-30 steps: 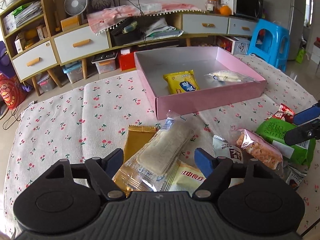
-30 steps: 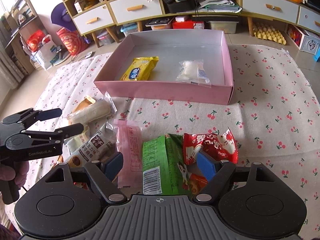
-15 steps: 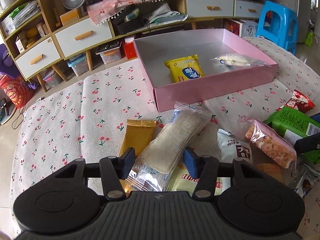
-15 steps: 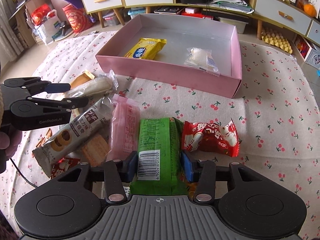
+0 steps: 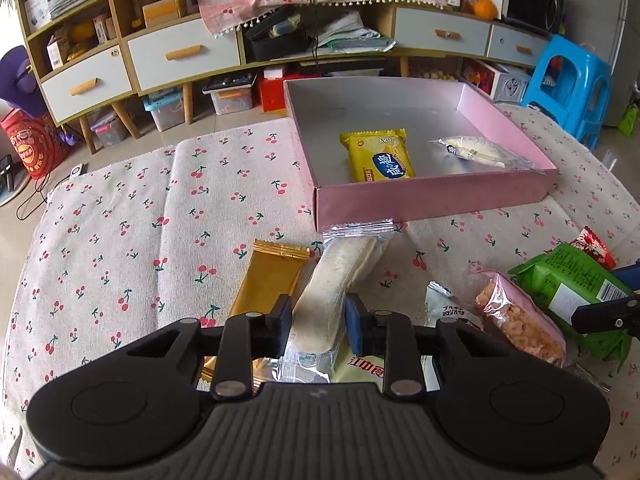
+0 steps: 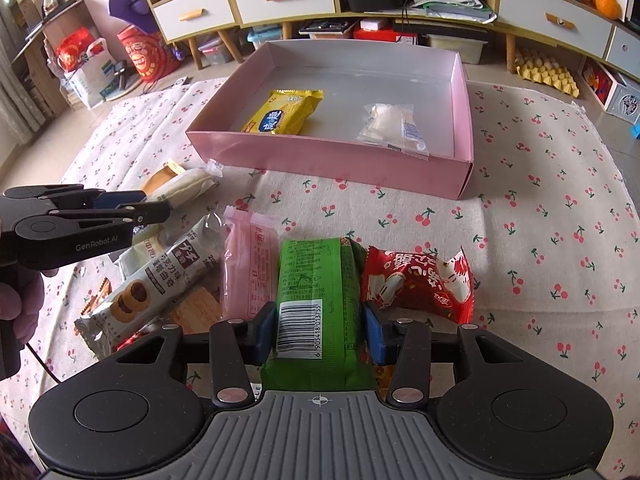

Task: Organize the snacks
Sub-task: 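Grasp the clear bread bag with left tool while right tool grasps green wafer pack, then lower both held packs into the pink box and open both tools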

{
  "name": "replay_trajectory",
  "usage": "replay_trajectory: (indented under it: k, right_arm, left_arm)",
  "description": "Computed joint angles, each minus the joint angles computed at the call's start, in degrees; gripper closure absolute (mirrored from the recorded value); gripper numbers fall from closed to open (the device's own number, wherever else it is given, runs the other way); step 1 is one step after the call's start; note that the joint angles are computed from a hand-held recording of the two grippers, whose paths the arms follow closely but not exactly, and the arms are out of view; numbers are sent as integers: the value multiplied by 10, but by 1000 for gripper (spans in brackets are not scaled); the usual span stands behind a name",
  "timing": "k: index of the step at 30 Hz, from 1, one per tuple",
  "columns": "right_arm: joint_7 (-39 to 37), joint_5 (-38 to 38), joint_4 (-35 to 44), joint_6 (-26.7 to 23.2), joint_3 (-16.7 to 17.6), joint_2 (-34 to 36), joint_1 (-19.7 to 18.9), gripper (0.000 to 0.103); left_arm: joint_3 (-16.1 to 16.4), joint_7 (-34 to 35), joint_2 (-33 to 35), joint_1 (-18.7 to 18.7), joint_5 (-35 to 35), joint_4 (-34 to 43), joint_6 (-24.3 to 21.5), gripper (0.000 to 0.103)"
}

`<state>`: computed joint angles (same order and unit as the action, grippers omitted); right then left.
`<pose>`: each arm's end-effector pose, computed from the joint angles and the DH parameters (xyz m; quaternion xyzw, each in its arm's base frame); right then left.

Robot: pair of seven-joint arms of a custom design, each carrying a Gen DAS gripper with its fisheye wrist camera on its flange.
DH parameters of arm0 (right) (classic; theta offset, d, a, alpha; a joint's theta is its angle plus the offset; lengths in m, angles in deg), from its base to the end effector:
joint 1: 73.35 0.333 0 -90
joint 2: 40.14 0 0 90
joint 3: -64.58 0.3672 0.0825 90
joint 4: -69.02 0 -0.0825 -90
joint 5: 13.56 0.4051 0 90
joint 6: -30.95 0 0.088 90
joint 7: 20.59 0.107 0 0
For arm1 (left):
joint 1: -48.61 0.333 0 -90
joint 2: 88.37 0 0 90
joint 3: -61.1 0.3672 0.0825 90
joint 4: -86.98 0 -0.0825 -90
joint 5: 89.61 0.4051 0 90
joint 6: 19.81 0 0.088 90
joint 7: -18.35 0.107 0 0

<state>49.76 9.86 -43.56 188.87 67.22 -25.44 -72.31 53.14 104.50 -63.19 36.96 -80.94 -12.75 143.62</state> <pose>0.6732 0.0246 0.4376 -0.6985 0.6550 -0.1286 0.2580 0.7045 -0.2426 0.4397 -0.5323 0.7784 -0.2674 0.1979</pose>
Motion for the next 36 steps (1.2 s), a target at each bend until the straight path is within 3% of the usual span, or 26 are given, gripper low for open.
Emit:
replay_trajectory:
  k: [9, 19, 28, 36]
  right_arm:
    - [-18, 57, 8, -9, 9, -4, -15, 60]
    - [-51, 150, 24, -30, 13, -10, -30, 60]
    - [-65, 208, 46, -41, 10, -8, -33, 60]
    - [-49, 247, 72, -43, 10, 3, -37, 60]
  left_arm:
    - [-14, -27, -2, 14, -42, 4, -3, 85]
    - [-48, 8, -14, 38, -100, -3, 1, 87]
    - [-56, 11, -22, 45, -145, -3, -11, 87]
    - [-55, -23, -18, 39, -164, 9, 6, 87]
